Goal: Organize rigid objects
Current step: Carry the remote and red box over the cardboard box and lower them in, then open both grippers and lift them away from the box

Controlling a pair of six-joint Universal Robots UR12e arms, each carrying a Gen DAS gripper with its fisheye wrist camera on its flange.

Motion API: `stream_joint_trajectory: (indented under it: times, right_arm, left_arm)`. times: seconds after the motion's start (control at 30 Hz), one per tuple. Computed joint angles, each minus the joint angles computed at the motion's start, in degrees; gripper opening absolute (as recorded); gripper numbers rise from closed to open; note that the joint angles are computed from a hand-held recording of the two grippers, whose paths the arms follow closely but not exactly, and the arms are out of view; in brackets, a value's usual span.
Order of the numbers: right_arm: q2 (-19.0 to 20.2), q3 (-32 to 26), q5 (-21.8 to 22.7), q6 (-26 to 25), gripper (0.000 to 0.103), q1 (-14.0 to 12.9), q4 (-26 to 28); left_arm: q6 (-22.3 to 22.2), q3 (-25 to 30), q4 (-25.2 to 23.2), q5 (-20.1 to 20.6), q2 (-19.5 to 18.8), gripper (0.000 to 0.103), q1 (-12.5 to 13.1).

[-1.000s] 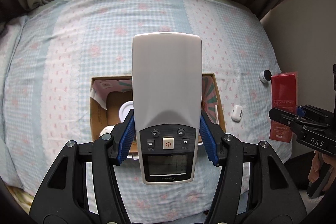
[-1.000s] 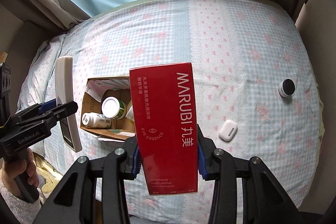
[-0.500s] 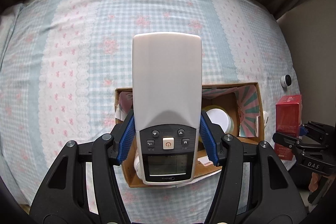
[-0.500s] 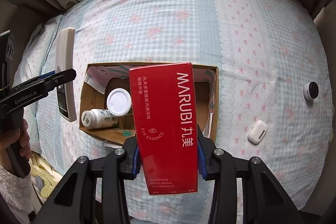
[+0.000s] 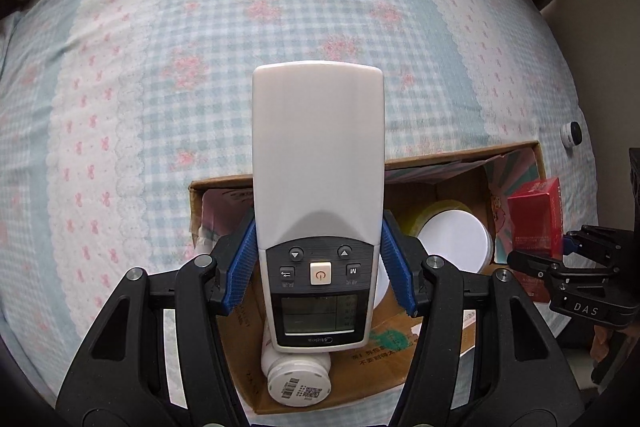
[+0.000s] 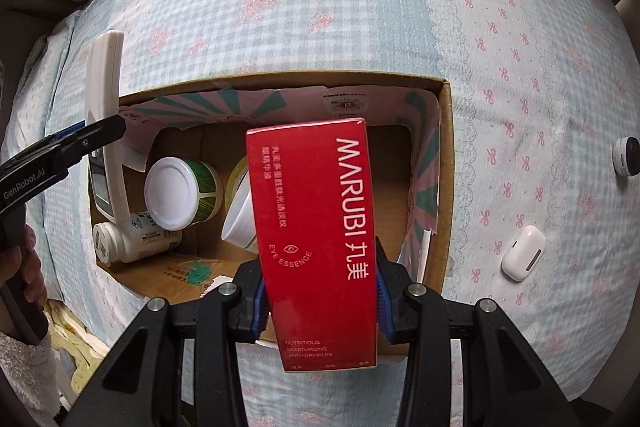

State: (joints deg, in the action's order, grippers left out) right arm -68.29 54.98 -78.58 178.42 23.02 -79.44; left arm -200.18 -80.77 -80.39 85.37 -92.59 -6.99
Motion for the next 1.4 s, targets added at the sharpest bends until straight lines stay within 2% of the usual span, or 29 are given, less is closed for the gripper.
stream_joint_trajectory:
  times: [0.13, 0.17, 0.2, 0.23, 0.27, 0.57, 0.9, 1.2, 1.4]
  right_arm:
    - [0.27, -0.08, -0.84, 0.51, 0.04, 0.33, 0.19]
    - [0.02, 0.24, -0.8, 0.34, 0.048, 0.34, -0.58]
    - [-0.35, 0.73, -0.66, 0.44, 0.076, 0.28, -1.71]
    - [-0.65, 0.98, -0.46, 0.59, 0.096, 0.18, -2.24]
    - [-0.98, 1.31, -0.26, 0.68, 0.103, 0.08, -2.82]
    - [-2.7, 2.69, -0.33, 2.06, 0.103, -0.67, -1.81]
    - [-3.82, 2.98, -0.81, 1.31, 0.103, -0.9, -2.77]
    - [-4.62, 2.29, -0.93, 0.83, 0.103, -0.54, -3.17]
    - [-5.85, 1.74, -2.0, 0.7, 0.103, -0.2, -4.07]
  left_arm:
    - [1.13, 1.73, -3.47, 3.16, -1.1, 0.058, -1.52]
    - [1.5, 1.88, -3.59, 3.41, -1.06, 0.076, -1.79]
    - [1.69, 1.76, -3.23, 3.49, -0.79, 0.101, -2.0]
    - [1.64, 1.47, -2.49, 3.37, -0.41, 0.103, -2.12]
    - [1.31, 1.27, -2.2, 3.24, -0.08, 0.103, -2.24]
    - [-1.68, 0.3, -4.01, 2.6, 2.06, 0.103, -2.58]
    - [-2.1, 0.4, -4.94, 3.27, 3.15, 0.103, -3.47]
    - [-3.21, 1.2, -6.33, 5.03, 4.43, 0.103, -4.94]
    - [-5.69, 2.74, -8.09, 6.94, 5.61, 0.103, -6.59]
